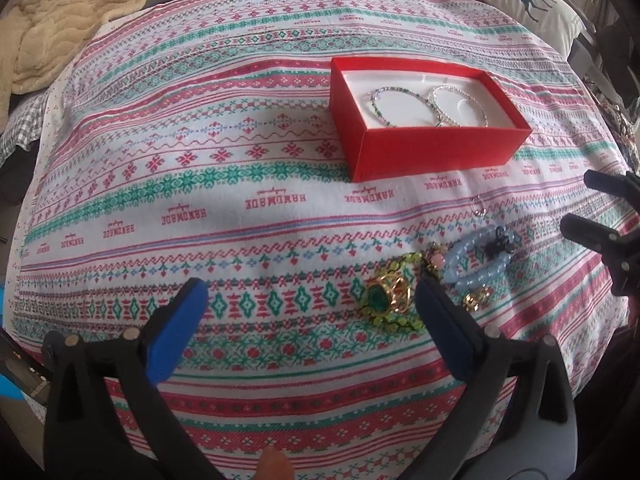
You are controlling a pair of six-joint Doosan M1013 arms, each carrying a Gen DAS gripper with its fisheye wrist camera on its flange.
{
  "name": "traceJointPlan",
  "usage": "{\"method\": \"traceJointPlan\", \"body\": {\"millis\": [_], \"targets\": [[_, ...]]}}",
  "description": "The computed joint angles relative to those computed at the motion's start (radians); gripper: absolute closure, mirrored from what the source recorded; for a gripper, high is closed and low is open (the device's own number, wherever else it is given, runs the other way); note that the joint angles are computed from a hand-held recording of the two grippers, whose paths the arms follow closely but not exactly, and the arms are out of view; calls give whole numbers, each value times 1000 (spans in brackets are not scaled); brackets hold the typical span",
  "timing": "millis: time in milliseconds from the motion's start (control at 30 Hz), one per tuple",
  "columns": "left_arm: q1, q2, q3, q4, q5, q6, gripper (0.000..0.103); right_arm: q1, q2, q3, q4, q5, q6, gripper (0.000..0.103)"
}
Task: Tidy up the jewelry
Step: 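Withdraw both open tools from the box back to the jewelry pile, then grasp the gold ring with the left tool while the right tool grasps the black charm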
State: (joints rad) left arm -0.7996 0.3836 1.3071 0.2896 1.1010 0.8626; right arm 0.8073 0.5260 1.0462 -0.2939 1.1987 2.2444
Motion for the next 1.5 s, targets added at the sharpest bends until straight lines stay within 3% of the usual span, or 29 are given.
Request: {"method": "traceJointPlan", "body": {"millis": [200,367,500,600,700,800,967,1133,1233,1267,1333,1500], "targets": [[1,-16,39,3,-50,-14,0,-3,0,8,37,-6,-29,0],[4,-22,59,-71,-89,63,0,-10,4,11,89,-6,-39,0],[-3,-8,49,-121,-55,166,0,-11,11,6,133,11,-82,0],[-9,-1,42,-125,-37,171,0,-7,17,1,148,22,-109,0],[1,-7,42,-166,-70,162,3,-5,21,-4,160,22,-124,0],[8,-12,40,-203,-117,166,13,-1,25,-12,165,27,-130,0],[21,-8,29,-248,-150,189,41,-3,29,-20,181,22,-128,0],[23,11,10,-256,-137,198,57,-10,29,-24,214,3,-134,1],[17,17,7,-227,-113,183,73,-10,37,-38,217,1,-138,3],[14,22,0,-221,-106,176,79,-10,37,-38,222,-1,-140,5],[13,24,-4,-211,-100,165,80,-13,40,-43,237,-4,-148,10],[5,34,-23,-177,-89,133,81,-25,48,-51,287,-11,-152,37]]}}
